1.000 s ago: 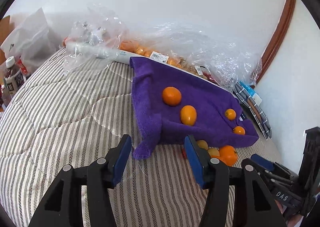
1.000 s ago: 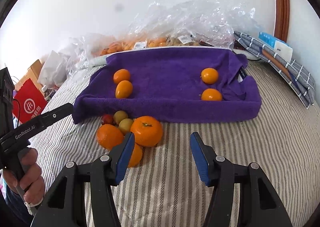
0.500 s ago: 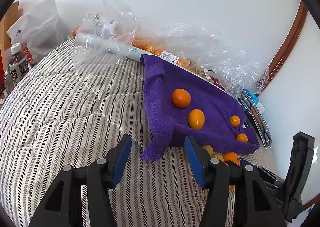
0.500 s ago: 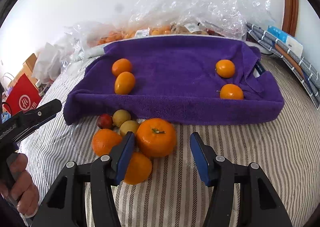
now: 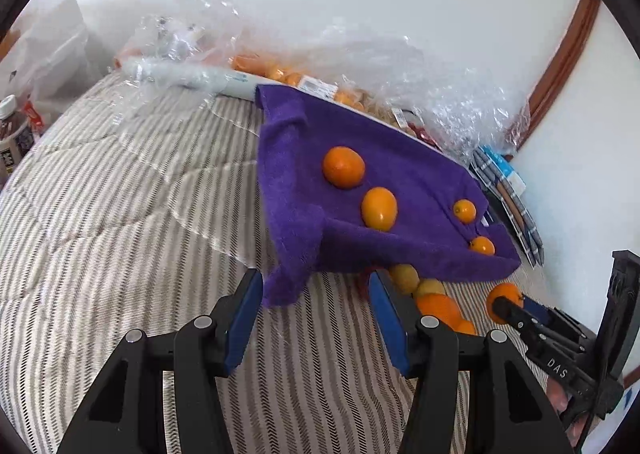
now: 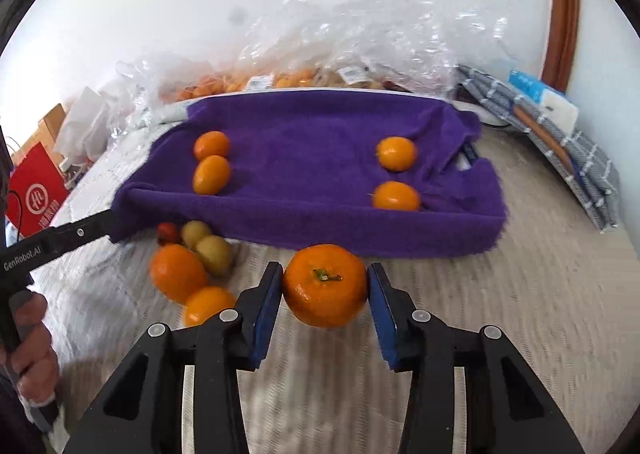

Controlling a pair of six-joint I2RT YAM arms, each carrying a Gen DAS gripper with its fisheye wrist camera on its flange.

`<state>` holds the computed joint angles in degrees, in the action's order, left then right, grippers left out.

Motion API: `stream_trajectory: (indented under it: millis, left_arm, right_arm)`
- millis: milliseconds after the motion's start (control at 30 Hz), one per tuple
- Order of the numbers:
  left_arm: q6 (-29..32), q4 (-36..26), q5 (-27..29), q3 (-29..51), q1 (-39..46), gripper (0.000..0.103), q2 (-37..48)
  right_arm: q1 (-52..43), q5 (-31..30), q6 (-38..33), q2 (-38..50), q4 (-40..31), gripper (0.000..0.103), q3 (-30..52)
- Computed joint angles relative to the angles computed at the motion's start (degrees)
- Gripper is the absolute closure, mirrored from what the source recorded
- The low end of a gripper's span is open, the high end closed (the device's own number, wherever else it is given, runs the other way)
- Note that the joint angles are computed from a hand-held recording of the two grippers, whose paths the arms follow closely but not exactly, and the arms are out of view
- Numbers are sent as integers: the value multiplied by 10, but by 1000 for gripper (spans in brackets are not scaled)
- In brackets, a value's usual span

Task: Organize fruits
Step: 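Grasp a small red fruit with the left gripper while the right gripper holds its orange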

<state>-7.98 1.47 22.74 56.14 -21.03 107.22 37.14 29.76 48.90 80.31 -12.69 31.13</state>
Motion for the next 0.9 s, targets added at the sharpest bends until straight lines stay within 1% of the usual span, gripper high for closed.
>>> stream_trajectory:
  millis: [100, 233, 333, 400, 467, 567, 667, 700, 767, 833, 900]
  left_arm:
    - [11, -16, -4, 14, -12, 50, 12]
    - [37, -20, -25, 11, -31, 50, 10]
    - [50, -14, -42, 3, -44, 50, 3]
    - [56, -14, -43, 2, -46, 50, 1]
    - [59, -17, -41, 3, -46, 50, 1]
    - [59, -25, -49, 6, -51, 50, 1]
    - [74, -25, -58, 1, -61, 53, -7]
    - [76, -35, -66, 6, -67, 55, -8]
    - [79, -53, -59, 12, -73, 57, -16]
    - [77, -64, -71, 10, -78, 57, -29]
    - [75, -58, -70, -2, -74, 57, -42]
  right_arm:
    - [-4, -6, 19, -29, -19, 60, -30]
    - [-12, -23, 18, -34, 4, 59, -57]
    - [-19, -29, 21, -6, 0, 59, -44]
    - [-22, -29, 15, 11, -2, 59, -34]
    - [-21, -28, 7, 8, 7, 60, -38]
    - [-12, -21, 8, -16, 8, 60, -54]
    - [10, 23, 21, -41, -24, 60, -63]
    - [15, 34, 23, -45, -33, 60, -65]
    - [10, 29, 13, -70, -28, 60, -82]
    - [4, 19, 8, -100, -14, 60, -102]
    - [4, 21, 8, -111, -10, 60, -107]
